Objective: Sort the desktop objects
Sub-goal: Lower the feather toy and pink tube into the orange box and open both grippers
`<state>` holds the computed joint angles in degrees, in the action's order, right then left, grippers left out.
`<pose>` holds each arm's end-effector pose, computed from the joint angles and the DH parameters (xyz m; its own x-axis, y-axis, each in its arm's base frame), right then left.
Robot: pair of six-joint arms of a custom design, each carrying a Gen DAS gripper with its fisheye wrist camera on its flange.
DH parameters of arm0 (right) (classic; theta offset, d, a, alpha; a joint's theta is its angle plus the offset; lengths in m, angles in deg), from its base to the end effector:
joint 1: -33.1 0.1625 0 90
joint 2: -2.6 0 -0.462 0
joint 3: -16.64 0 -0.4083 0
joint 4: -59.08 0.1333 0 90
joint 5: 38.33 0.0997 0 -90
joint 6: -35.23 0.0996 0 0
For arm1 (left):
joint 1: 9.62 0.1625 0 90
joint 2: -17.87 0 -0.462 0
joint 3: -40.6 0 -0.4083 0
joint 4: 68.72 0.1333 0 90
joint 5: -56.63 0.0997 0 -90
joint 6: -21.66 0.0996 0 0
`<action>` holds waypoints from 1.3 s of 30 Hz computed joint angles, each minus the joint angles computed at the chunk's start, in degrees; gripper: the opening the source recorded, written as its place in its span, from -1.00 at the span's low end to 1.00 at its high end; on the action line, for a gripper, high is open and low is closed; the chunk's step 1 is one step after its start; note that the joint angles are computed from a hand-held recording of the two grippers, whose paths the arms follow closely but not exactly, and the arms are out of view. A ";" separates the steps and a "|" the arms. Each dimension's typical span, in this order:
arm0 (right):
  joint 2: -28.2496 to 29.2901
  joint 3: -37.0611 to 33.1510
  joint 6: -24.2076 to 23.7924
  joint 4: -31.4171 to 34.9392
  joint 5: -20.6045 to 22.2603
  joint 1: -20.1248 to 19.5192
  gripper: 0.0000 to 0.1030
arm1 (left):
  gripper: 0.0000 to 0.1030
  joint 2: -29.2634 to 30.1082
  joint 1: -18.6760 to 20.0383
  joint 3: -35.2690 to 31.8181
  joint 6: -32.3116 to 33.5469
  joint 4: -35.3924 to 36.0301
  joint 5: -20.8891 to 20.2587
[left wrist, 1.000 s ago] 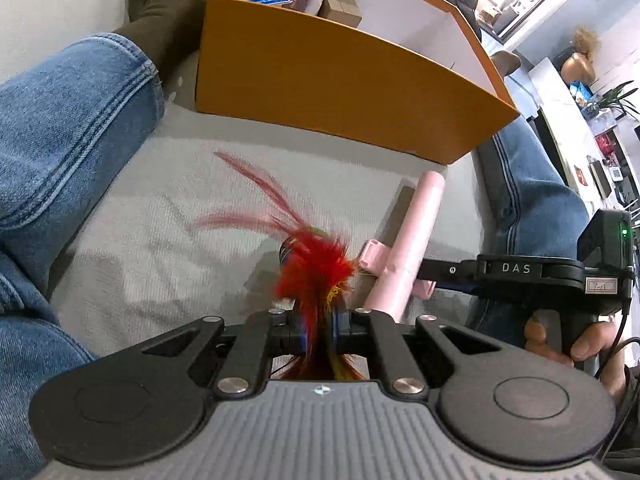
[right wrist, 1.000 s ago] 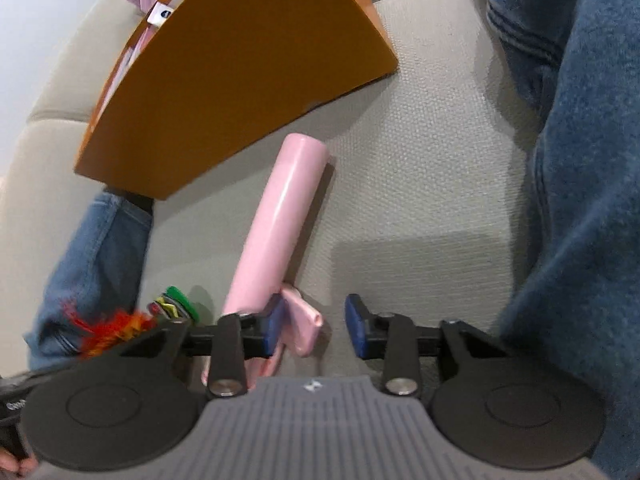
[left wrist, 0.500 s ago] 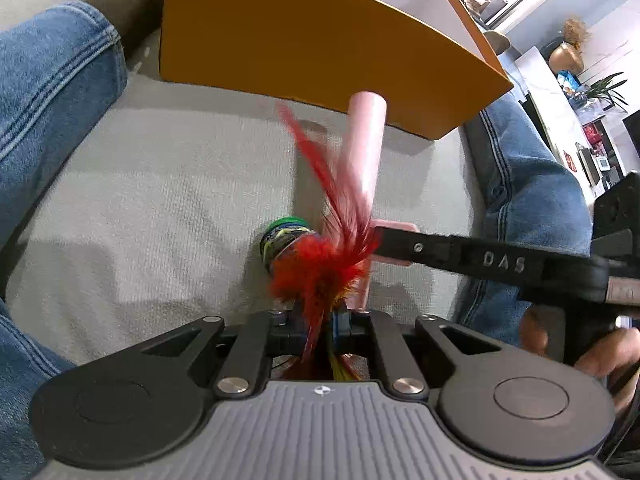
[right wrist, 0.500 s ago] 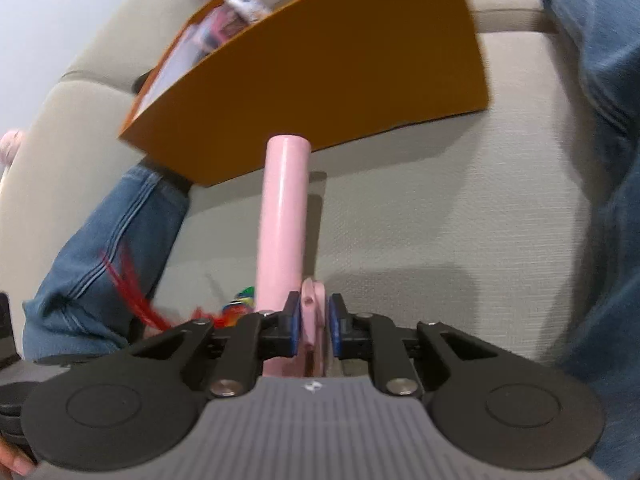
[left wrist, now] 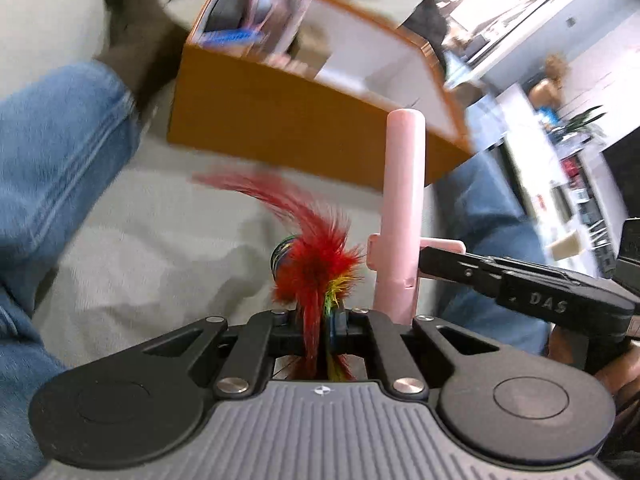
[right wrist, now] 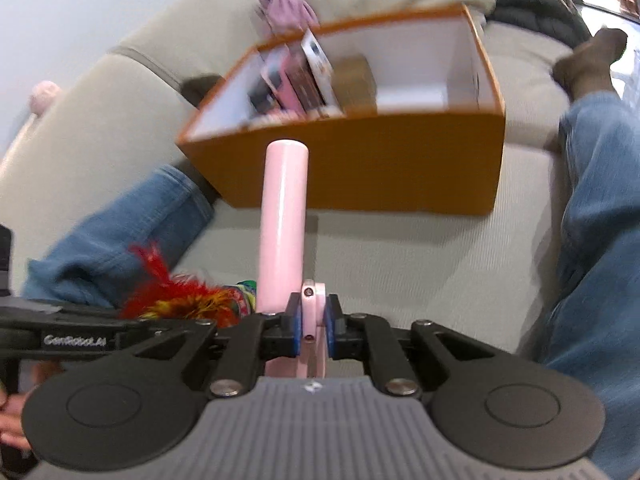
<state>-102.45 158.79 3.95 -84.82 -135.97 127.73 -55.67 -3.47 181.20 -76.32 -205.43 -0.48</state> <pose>0.1463 -0.3189 0.2967 -0.8068 -0.5311 0.2588 -0.5806 0.7938 -0.1809 -0.3323 -0.2243 0.1165 -0.9367 -0.2182 -0.2737 -0.0326 0.8329 -0.5525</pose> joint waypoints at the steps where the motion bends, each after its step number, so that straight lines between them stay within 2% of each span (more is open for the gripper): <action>1: 0.26 -1.02 1.08 0.57 0.40 1.24 -0.77 | -0.85 -0.53 -0.05 -0.31 0.93 -0.11 0.78; 4: 1.14 -5.73 3.91 2.98 1.47 4.42 -0.77 | -0.85 -1.64 0.29 -2.10 4.35 0.90 3.27; 6: 2.32 -9.46 4.52 4.22 0.49 6.35 -0.77 | -0.85 -2.54 1.25 -3.88 7.43 2.26 4.46; 10: 11.14 -16.21 6.10 -1.01 -6.31 11.65 -0.77 | -0.85 -2.93 2.62 -7.85 12.88 5.88 8.39; 13: 18.63 -20.24 5.83 -5.69 -12.85 13.74 -0.77 | -0.85 -3.38 3.75 -9.20 14.60 6.73 11.46; 19: 33.31 -26.65 6.06 -7.94 -28.49 14.74 -0.77 | -0.85 -4.60 7.85 -8.22 19.69 0.27 12.71; 24: 40.89 -29.74 8.66 -4.93 -38.83 14.43 -0.77 | -0.85 -5.26 10.62 -6.75 24.30 -4.21 12.34; 29: 46.00 -32.81 13.30 -0.59 -47.92 14.72 -0.77 | -0.85 -6.03 12.44 -4.76 27.87 -10.03 11.14; 31: 47.91 -33.12 14.08 -0.88 -51.44 14.67 -0.77 | -0.85 -6.29 12.77 -4.25 28.33 -10.89 11.06; 34: 49.89 -32.87 13.88 -3.05 -54.88 14.56 -0.77 | -0.85 -6.12 13.29 -3.43 28.81 -12.71 10.56; 39: 51.15 -32.79 13.16 -4.45 -55.58 14.72 -0.68 | -0.85 -5.49 14.28 -3.68 29.25 -13.17 9.81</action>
<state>-51.30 126.00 17.11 -89.28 -191.54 142.44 -61.16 10.81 177.52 -47.07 -218.60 9.33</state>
